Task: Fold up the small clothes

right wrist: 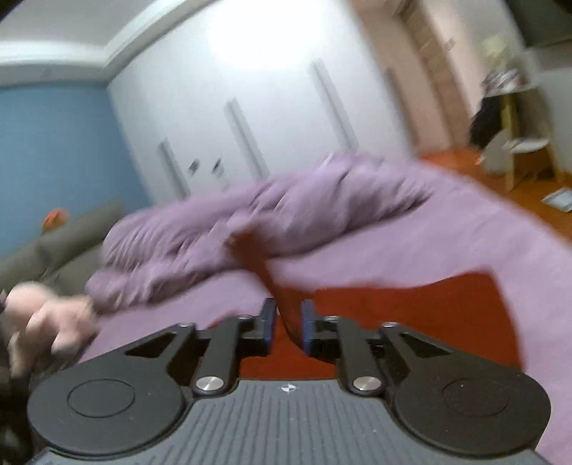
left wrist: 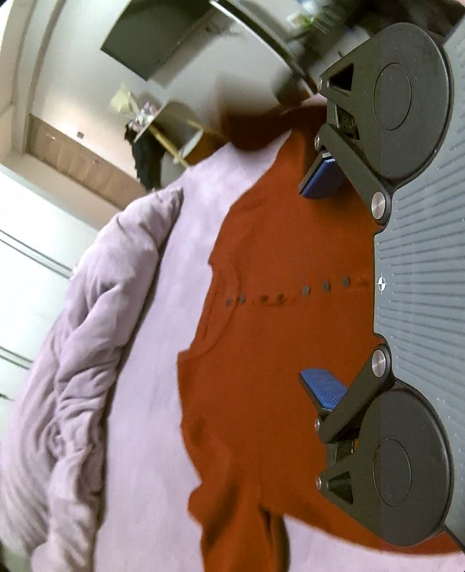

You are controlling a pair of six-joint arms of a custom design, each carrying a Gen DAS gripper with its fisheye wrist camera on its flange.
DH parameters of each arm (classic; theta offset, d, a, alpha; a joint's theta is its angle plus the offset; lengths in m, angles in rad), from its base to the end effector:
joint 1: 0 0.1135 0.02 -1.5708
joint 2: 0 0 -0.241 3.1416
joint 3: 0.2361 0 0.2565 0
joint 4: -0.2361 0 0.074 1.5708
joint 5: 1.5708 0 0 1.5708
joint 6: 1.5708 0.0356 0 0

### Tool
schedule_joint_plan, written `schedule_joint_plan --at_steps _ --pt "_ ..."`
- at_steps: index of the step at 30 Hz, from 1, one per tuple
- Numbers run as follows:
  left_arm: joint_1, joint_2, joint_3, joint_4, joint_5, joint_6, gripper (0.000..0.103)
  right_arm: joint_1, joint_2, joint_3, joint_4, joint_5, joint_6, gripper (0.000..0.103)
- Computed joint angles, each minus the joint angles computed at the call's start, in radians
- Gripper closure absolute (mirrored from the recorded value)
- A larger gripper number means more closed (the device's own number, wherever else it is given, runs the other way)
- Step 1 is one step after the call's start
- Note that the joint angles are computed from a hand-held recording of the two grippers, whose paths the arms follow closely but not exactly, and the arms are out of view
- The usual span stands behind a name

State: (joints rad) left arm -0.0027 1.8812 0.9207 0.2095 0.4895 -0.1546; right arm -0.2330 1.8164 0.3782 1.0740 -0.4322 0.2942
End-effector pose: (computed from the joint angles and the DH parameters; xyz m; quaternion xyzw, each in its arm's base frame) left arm 0.3627 -0.0177 0.1011 0.0288 0.8946 -0.2519 0.3680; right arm 0.2665 -0.0479 0.0701 0.0921 0.8082 0.1934 0.5485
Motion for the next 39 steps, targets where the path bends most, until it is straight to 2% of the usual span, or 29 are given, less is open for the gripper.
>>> schedule_joint_plan --at_steps 3,5,9,12,14,16,18,20,23,25,28,32,34,39 --pt "0.017 0.104 0.106 -0.069 0.078 -0.023 0.007 0.05 0.16 0.036 0.017 0.031 0.047 0.07" --pt "0.022 0.185 0.186 -0.12 0.108 -0.033 0.013 0.013 0.236 0.058 0.012 -0.006 0.108 0.07" --pt "0.004 0.344 0.355 -0.206 0.152 -0.065 0.016 -0.038 0.318 0.051 0.055 -0.033 0.164 0.07" --pt "-0.018 0.465 0.503 -0.291 0.152 -0.103 0.024 -0.069 0.377 0.042 0.108 -0.062 0.19 0.07" --pt "-0.026 0.531 0.58 -0.348 0.167 -0.124 0.036 -0.07 0.393 0.05 0.102 -0.069 0.195 0.07" --pt "-0.037 0.573 0.623 -0.366 0.169 -0.156 0.042 -0.1 0.419 0.052 0.109 -0.109 0.189 0.07" --pt "-0.044 0.587 0.644 -0.373 0.168 -0.166 0.058 -0.107 0.443 0.067 0.105 -0.124 0.199 0.07" --pt "-0.056 0.615 0.703 -0.426 0.145 -0.174 0.083 -0.117 0.451 0.069 0.107 -0.141 0.212 0.07" --pt "-0.065 0.626 0.749 -0.475 0.11 -0.173 0.094 -0.119 0.452 0.077 0.096 -0.16 0.22 0.07" --pt "-0.066 0.599 0.737 -0.464 0.097 -0.147 0.096 -0.111 0.436 0.079 0.078 -0.148 0.208 0.07" --pt "-0.047 0.518 0.685 -0.391 0.091 -0.11 0.096 -0.105 0.395 0.083 0.013 -0.092 0.152 0.071" --pt "-0.005 0.411 0.609 -0.247 -0.015 -0.073 0.096 -0.124 0.344 0.092 -0.062 0.037 0.098 0.074" --pt "0.016 0.412 0.618 -0.237 -0.07 -0.037 0.096 -0.143 0.327 0.107 -0.092 0.072 0.117 0.074" --pt "0.042 0.532 0.731 -0.357 -0.132 0.051 0.095 -0.191 0.397 0.194 -0.032 -0.156 0.292 0.074"
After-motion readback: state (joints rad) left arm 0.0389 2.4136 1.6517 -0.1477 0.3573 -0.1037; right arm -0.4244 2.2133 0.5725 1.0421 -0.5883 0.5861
